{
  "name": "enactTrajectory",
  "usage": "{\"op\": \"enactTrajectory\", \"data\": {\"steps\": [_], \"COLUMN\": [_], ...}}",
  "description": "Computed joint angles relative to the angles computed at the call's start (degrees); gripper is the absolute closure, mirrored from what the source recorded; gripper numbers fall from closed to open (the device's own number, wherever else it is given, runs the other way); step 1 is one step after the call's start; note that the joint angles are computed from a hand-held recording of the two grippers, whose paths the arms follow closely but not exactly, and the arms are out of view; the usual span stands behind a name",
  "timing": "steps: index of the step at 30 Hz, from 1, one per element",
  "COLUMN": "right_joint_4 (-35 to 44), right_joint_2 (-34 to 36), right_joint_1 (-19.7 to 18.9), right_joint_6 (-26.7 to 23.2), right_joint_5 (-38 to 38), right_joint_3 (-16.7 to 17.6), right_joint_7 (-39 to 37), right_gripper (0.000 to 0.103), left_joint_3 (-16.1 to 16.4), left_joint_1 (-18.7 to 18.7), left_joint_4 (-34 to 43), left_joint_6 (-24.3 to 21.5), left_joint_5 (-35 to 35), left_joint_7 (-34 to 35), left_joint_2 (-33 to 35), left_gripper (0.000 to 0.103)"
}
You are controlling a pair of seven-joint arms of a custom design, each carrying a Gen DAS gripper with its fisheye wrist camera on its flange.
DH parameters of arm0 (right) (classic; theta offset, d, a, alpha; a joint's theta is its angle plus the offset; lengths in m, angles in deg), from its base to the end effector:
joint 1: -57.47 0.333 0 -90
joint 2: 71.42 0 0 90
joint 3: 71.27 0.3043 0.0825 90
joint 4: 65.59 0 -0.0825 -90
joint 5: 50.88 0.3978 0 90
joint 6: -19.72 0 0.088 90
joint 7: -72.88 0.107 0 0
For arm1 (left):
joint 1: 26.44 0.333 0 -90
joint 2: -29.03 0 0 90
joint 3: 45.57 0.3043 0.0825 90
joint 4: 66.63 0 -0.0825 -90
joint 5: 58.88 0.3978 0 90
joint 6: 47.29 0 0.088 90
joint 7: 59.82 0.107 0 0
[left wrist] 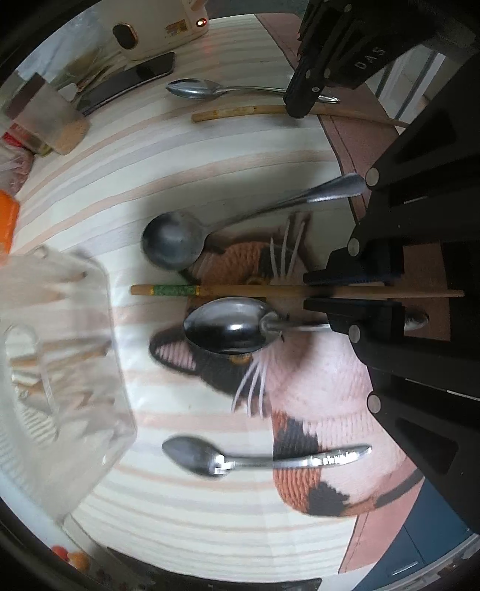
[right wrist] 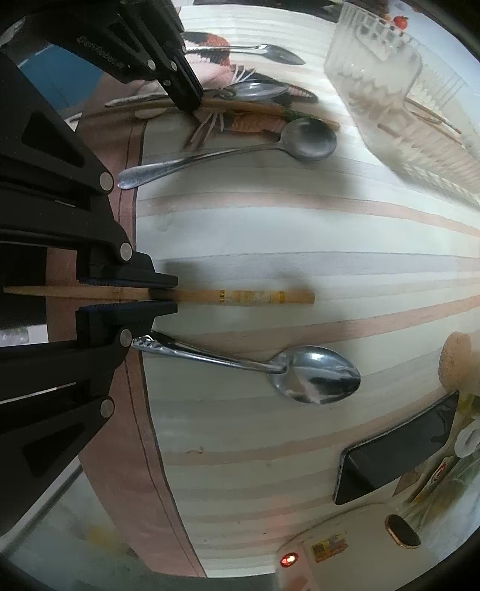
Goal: Organize utensils
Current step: 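Grasp a green-banded chopstick with left tool while right grasps a chopstick, place both in basket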
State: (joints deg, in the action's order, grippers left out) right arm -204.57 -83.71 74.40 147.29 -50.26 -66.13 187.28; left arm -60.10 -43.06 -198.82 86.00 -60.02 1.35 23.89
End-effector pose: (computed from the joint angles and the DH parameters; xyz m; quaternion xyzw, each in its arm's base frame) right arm 0.4390 0.1781 0.3703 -0.6895 0.7242 -0.0076 0.0048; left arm 0.4458 -0.2703 0.3713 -0.6962 0.7159 -0.0503 0.0173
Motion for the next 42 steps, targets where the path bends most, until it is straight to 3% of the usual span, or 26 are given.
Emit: {"op": "enactTrajectory", "data": {"steps": [14, 23, 29, 33, 38, 42], "right_joint_4": [8.4, 18.5, 34.1, 48.1, 65.8, 73.6], "right_joint_2": [1.4, 5.7, 14.2, 24.3, 38.2, 45.4], "right_joint_1": [0.7, 0.6, 0.0, -0.5, -0.5, -0.4], "right_joint_6": [0.6, 1.5, 0.7, -2.0, -8.6, -11.7], "right_joint_5": [5.0, 8.4, 10.5, 11.0, 9.9, 9.8], "right_joint_3": [-0.6, -0.8, -1.0, -0.8, -0.8, -0.7], "right_joint_7": [-6.8, -9.1, -11.3, -11.4, -9.9, -8.8], "right_gripper": [0.096, 0.096, 0.096, 0.096, 0.096, 0.096], "left_joint_3": [2.2, 3.9, 6.4, 8.5, 7.4, 6.0], "left_joint_1": [4.5, 9.6, 11.0, 10.1, 11.4, 12.7], "left_joint_4": [-9.1, -8.8, 1.8, 13.9, 30.9, 38.9], "left_joint_6": [-0.7, -0.2, 3.4, 3.8, -1.3, -5.9], "left_joint_5": [2.2, 5.2, 2.7, -5.8, -11.6, -12.6], "left_joint_7": [-7.1, -9.3, -4.3, 3.4, 9.4, 10.7], "left_joint_2": [-15.1, -20.8, -14.4, -5.2, 9.8, 18.3], "left_gripper": [0.099, 0.099, 0.099, 0.099, 0.099, 0.099]}}
